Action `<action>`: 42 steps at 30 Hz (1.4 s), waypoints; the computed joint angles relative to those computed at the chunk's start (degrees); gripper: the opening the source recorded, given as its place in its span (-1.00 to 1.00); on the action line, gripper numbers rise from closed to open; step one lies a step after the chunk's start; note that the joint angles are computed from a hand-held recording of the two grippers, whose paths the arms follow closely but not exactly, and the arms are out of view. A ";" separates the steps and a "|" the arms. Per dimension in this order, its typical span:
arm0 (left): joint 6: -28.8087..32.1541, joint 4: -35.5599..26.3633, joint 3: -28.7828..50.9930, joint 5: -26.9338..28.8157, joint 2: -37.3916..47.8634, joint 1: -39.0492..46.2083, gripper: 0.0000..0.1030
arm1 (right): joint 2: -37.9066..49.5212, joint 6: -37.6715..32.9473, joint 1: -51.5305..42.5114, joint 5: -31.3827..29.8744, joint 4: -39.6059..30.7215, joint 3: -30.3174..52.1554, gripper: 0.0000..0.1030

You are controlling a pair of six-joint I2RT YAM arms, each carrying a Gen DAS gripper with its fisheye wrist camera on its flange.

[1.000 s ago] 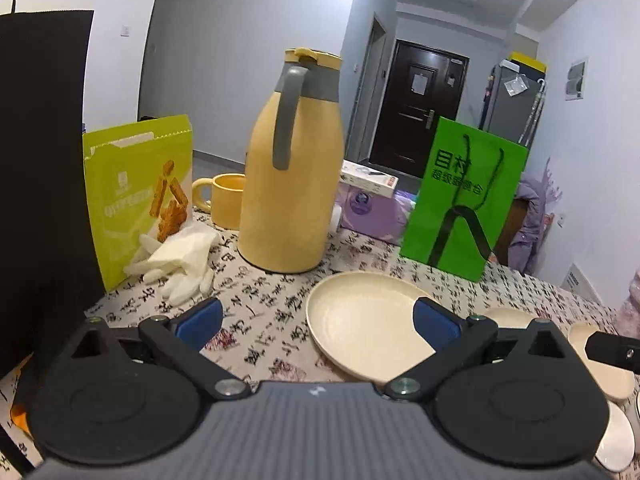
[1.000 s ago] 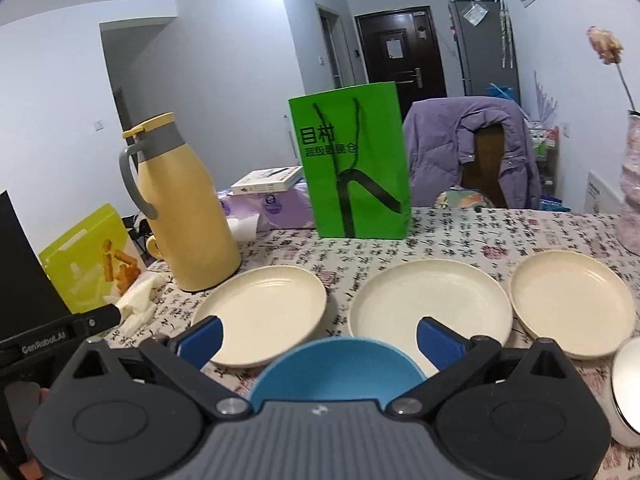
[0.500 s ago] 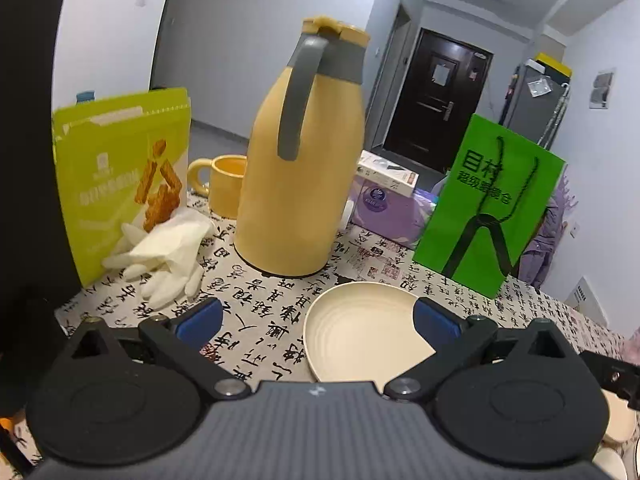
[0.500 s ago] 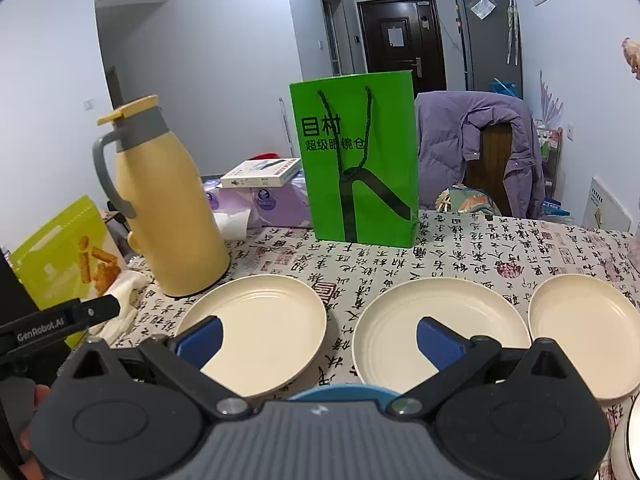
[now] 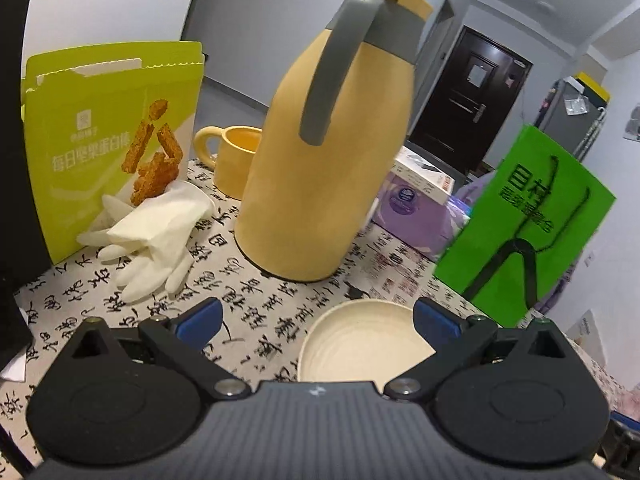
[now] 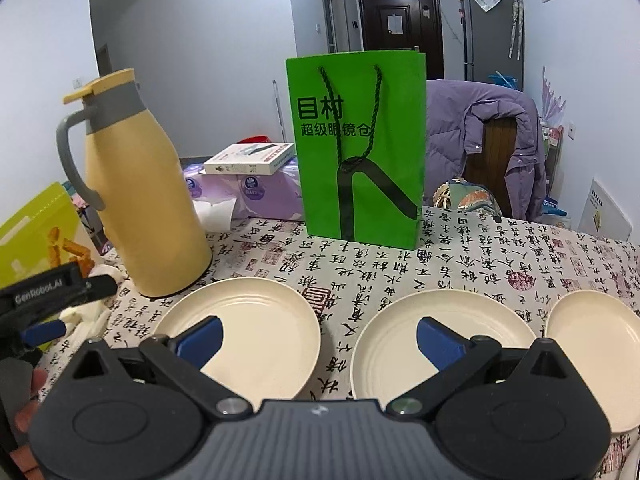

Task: Organize plates and bowls

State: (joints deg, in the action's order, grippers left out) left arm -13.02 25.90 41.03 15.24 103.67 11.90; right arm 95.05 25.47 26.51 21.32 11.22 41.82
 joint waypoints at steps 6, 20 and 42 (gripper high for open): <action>-1.71 3.33 2.70 -3.13 6.65 -1.03 1.00 | 4.64 -1.41 -1.02 -0.86 -0.21 4.17 1.00; 0.60 7.92 6.25 -6.71 15.59 -1.18 1.00 | 12.28 -2.25 -1.93 -0.75 -1.51 10.89 1.00; 2.46 -0.09 11.15 -1.35 18.15 -0.57 1.00 | 23.39 -2.58 -3.59 -2.04 -12.61 24.99 0.67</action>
State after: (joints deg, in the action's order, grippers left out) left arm -10.56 25.81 52.19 13.89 121.82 11.33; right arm 118.43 22.89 22.93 19.28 -1.39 66.81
